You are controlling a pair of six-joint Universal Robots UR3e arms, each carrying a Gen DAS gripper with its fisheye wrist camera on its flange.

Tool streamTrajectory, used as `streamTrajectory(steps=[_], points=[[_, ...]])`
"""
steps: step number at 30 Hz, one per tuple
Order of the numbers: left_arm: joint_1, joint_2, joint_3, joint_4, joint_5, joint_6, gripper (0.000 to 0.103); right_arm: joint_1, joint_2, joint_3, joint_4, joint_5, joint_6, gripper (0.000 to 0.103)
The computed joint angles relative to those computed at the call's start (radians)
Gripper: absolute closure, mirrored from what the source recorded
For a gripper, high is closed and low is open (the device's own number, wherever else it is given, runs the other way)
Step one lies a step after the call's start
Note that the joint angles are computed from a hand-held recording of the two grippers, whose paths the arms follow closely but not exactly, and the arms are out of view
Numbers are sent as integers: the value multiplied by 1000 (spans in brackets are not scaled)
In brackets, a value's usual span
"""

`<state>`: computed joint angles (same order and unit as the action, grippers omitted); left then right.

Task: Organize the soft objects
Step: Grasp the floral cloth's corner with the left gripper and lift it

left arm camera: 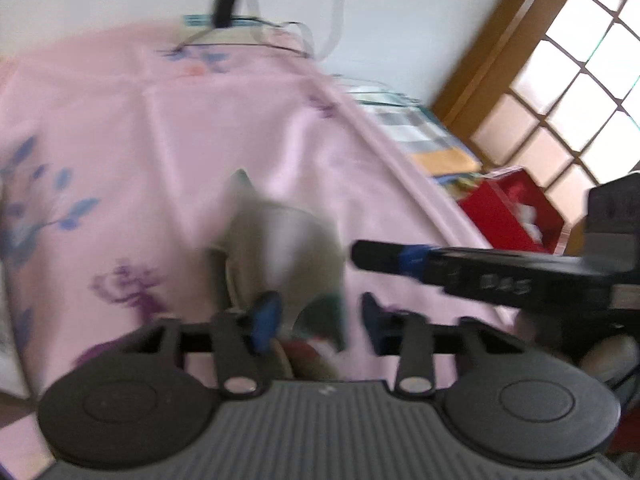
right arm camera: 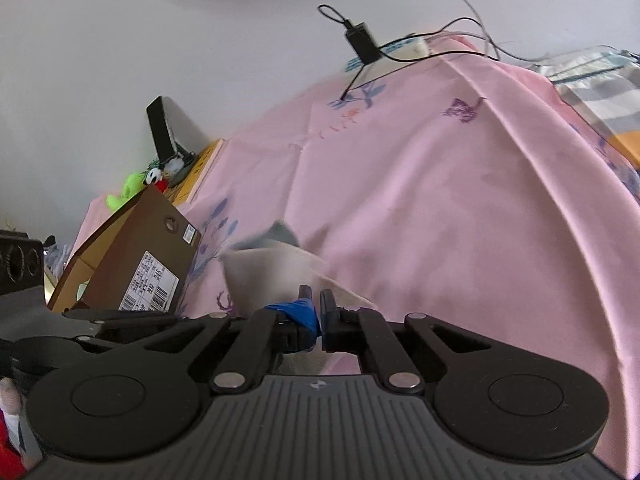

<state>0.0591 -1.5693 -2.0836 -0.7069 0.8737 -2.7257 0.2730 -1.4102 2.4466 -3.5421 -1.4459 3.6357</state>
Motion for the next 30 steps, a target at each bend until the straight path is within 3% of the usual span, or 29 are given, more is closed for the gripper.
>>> streamTrajectory(steps=[3, 5, 8, 13, 16, 22, 23, 24, 30], points=[[-31, -9, 29, -56, -50, 28, 82, -14, -44, 49, 2, -18, 6, 103], [-69, -8, 36, -59, -26, 45, 78, -31, -78, 83, 18, -20, 14, 103], [-83, 8, 23, -42, 21, 57, 42, -91, -125, 148, 26, 44, 51, 103], [14, 60, 8, -57, -5, 88, 39, -136, -119, 210, -64, 122, 106, 103], [7, -13, 80, -42, 52, 36, 39, -148, -90, 209, -99, 152, 138, 103], [13, -65, 97, -54, 60, 5, 39, -168, -40, 183, -181, 210, 140, 101], [-4, -91, 102, -35, 86, -9, 45, -171, -26, 162, -183, 220, 135, 100], [-21, -114, 96, 5, 117, -33, 58, -175, -14, 145, -184, 231, 128, 100], [46, -73, 2, 68, 60, -66, 83, -219, 86, -47, -64, 363, 30, 97]])
